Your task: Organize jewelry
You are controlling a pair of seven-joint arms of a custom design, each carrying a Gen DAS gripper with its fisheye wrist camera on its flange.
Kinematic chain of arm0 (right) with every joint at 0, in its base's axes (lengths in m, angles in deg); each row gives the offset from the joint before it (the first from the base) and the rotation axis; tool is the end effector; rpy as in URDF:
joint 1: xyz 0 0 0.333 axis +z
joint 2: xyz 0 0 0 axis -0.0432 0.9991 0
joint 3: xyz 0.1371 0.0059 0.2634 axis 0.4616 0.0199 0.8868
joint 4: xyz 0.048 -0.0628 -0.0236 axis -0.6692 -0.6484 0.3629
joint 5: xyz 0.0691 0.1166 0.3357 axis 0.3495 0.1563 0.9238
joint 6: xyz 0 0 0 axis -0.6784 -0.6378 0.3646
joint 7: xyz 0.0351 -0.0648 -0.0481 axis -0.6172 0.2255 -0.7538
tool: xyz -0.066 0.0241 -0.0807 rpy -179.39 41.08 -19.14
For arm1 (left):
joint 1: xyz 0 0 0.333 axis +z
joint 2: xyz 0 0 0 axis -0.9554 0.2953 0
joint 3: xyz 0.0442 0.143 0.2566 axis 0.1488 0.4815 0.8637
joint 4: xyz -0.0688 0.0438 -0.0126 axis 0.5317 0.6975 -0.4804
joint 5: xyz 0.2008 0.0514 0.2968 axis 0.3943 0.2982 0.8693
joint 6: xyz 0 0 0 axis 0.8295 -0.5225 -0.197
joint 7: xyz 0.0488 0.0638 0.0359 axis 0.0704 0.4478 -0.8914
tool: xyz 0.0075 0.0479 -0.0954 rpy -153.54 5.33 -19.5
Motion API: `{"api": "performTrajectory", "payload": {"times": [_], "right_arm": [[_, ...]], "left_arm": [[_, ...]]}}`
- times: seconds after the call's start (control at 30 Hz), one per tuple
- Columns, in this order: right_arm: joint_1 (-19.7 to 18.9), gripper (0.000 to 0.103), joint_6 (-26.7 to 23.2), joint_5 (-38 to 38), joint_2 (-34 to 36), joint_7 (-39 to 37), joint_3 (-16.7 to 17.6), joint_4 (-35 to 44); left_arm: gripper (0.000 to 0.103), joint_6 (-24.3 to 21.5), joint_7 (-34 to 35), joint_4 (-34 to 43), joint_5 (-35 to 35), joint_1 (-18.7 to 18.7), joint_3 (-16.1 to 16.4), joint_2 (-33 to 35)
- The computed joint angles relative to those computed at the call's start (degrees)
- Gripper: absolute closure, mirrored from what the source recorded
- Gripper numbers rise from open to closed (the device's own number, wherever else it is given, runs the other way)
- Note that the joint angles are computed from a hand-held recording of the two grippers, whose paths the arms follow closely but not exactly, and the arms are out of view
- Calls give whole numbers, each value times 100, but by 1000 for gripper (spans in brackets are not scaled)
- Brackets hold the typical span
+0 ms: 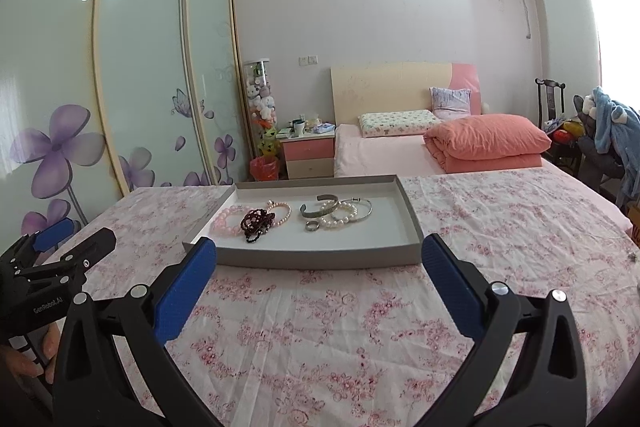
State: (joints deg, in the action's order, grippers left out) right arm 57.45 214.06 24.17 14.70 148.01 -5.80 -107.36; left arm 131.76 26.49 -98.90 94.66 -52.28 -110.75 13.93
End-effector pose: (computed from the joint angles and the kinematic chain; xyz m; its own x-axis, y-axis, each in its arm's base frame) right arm 0.6569 0.1650 0.4620 -0.1906 -0.9726 -0.1332 -0.3391 0.1926 -0.9208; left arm 0.7231 -0.0829 0.4536 -0.3552 -0.9346 0.0187 -0.3531 0.1156 -0.9284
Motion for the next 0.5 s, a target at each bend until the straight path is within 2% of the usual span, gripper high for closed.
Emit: {"api": "performTrajectory", "payload": {"times": [0.23, 0.5], "right_arm": [[-63, 2, 39, 50, -90, -70, 132, -59], [4, 2, 78, 138, -116, -176, 115, -125]], "left_arm": [[4, 88, -69, -156, 103, 149, -130, -18], [4, 66, -126, -210, 160, 204, -197, -34]]}}
